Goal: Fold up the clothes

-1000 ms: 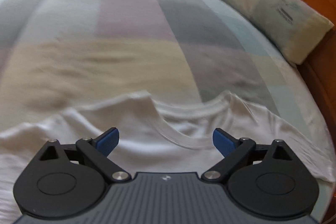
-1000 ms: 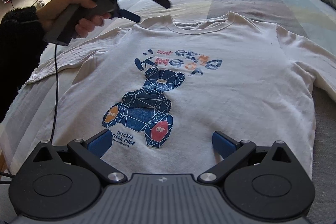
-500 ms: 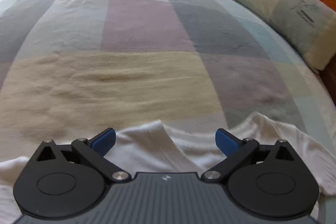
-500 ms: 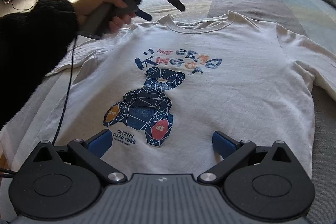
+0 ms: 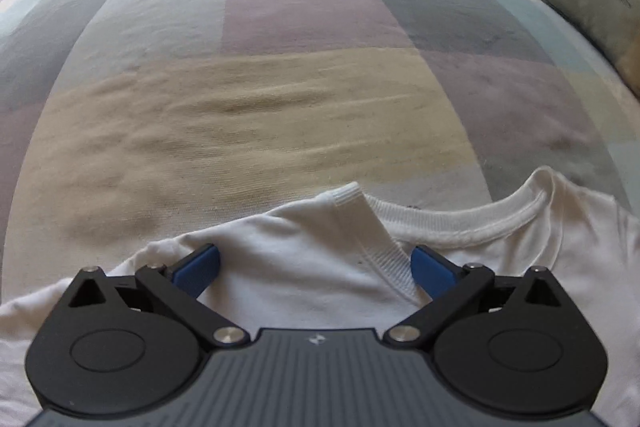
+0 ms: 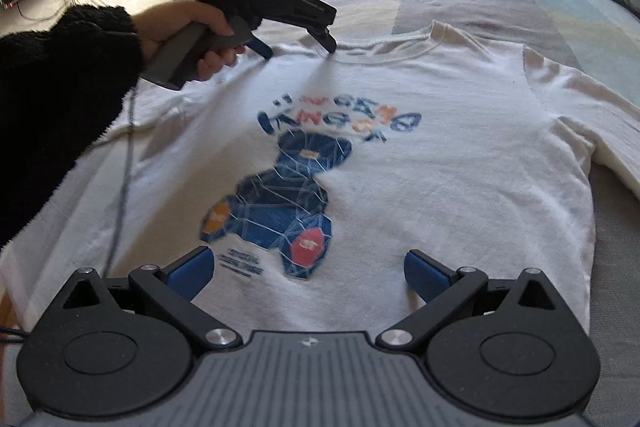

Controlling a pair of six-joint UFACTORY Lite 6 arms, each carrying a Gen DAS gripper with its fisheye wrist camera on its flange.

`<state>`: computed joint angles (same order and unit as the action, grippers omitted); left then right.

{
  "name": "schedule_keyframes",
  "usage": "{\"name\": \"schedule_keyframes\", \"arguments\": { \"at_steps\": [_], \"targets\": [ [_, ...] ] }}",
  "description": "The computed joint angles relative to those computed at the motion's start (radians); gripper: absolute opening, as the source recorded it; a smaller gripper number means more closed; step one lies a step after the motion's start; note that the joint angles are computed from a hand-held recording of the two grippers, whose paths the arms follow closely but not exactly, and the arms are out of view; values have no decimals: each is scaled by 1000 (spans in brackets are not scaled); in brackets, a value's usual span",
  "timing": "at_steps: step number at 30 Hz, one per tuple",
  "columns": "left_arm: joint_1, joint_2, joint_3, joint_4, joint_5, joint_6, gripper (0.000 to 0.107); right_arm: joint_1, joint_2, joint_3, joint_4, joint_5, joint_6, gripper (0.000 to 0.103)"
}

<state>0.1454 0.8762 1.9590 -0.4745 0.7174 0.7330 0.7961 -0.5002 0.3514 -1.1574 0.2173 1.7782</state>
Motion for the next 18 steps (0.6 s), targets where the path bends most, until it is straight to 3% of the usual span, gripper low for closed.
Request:
{"name": "schedule_keyframes", "arguments": {
  "at_steps": [6, 9, 12, 16, 18],
  "targets": [
    [80, -376, -341, -106, 105, 236, 98, 180, -158, 47, 243, 325, -241, 103],
    [145, -588, -503, -104, 203, 365, 99, 326, -265, 56, 289, 528, -246, 103],
    [256, -813, -715, -141, 295, 552, 99, 469, -306, 45, 302, 663, -185, 103],
    [460, -1036, -1027, -220, 310, 923, 100, 609, -217, -4, 266, 694, -2, 103],
    [575, -1067, -1142, -241, 340, 1069, 100, 645, -161, -26, 236, 647, 68, 103]
  ]
}}
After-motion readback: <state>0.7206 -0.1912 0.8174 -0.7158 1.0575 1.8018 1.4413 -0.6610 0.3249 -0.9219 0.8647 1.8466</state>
